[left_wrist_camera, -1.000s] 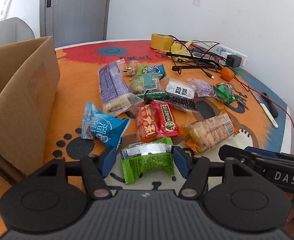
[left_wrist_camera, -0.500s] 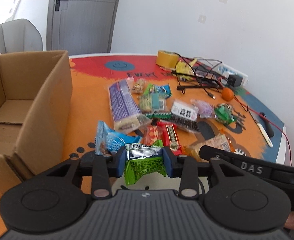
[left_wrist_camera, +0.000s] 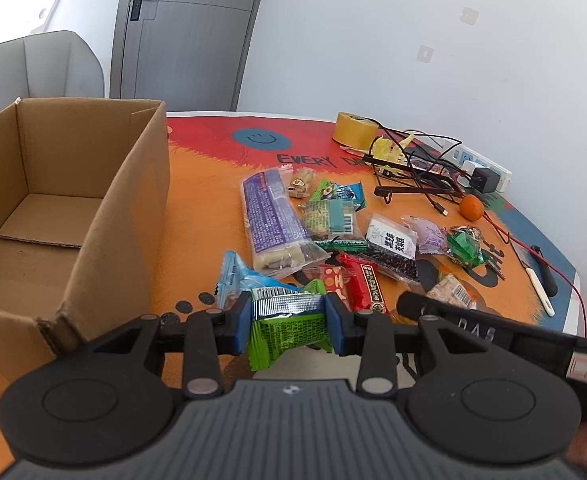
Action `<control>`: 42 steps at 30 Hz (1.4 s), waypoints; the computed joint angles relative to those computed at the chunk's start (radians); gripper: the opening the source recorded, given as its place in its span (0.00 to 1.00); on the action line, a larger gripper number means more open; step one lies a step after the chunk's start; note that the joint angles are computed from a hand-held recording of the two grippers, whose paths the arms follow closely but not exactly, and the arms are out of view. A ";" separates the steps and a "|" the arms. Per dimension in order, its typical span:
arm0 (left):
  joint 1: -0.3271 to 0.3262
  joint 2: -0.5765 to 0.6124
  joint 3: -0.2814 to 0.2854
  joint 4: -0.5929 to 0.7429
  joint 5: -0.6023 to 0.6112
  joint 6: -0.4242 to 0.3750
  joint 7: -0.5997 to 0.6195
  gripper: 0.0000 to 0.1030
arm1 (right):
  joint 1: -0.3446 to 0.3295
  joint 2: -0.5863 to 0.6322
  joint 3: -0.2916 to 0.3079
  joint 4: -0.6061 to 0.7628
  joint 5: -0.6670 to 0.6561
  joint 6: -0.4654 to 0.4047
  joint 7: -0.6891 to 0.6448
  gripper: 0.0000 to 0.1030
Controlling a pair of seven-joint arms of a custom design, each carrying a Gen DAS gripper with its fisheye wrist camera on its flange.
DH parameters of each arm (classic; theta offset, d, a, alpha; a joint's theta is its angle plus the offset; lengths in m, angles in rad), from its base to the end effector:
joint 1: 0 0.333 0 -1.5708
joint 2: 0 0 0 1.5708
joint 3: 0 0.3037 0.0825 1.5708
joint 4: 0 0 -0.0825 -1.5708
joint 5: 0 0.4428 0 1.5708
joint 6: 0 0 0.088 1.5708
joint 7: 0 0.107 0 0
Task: Organize snacks
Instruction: 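Lift both held snacks and carry them over the cardboard box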
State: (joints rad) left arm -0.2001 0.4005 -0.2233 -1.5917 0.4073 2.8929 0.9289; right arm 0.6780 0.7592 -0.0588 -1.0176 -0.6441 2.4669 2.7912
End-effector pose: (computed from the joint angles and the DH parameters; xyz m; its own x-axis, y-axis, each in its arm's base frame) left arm 0.7008 -0.3130 0.4811 -0.1719 -0.9600 0.2212 -0.6381 -0.0626 -0.7674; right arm 0.6844 0.5125 0.4604 -0.0947 -0.9700 -0.2238 -0.6292 0.2325 -0.7416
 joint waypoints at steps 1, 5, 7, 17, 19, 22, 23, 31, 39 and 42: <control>0.001 0.000 -0.001 0.000 -0.001 0.002 0.002 0.36 | 0.004 -0.008 -0.001 -0.009 -0.005 -0.011 -0.008 0.72; 0.004 -0.012 -0.005 -0.017 -0.005 0.017 0.005 0.36 | 0.010 -0.068 0.001 -0.089 -0.026 -0.022 -0.015 0.55; 0.004 -0.020 -0.005 -0.028 -0.005 0.023 0.002 0.36 | 0.010 -0.102 0.004 -0.137 -0.043 -0.017 0.003 0.43; -0.011 -0.076 0.020 -0.080 0.038 0.067 -0.044 0.36 | 0.005 -0.190 0.013 -0.255 -0.149 0.062 0.133 0.31; -0.018 -0.088 0.031 -0.088 0.060 0.077 -0.069 0.36 | 0.008 -0.200 0.012 -0.264 -0.174 0.077 0.152 0.31; -0.026 -0.101 0.046 -0.095 0.095 0.086 -0.106 0.36 | 0.006 -0.206 0.015 -0.265 -0.198 0.090 0.163 0.31; -0.027 -0.105 0.048 -0.098 0.103 0.087 -0.115 0.36 | 0.006 -0.207 0.015 -0.266 -0.203 0.094 0.169 0.31; -0.038 -0.149 0.084 -0.127 0.198 0.108 -0.219 0.36 | 0.005 -0.223 0.013 -0.280 -0.241 0.145 0.218 0.30; -0.039 -0.202 0.124 -0.156 0.345 0.129 -0.376 0.36 | 0.017 -0.177 0.013 -0.195 -0.247 0.175 0.192 0.30; -0.030 -0.219 0.131 -0.167 0.395 0.134 -0.433 0.36 | 0.026 -0.145 0.008 -0.140 -0.234 0.179 0.166 0.30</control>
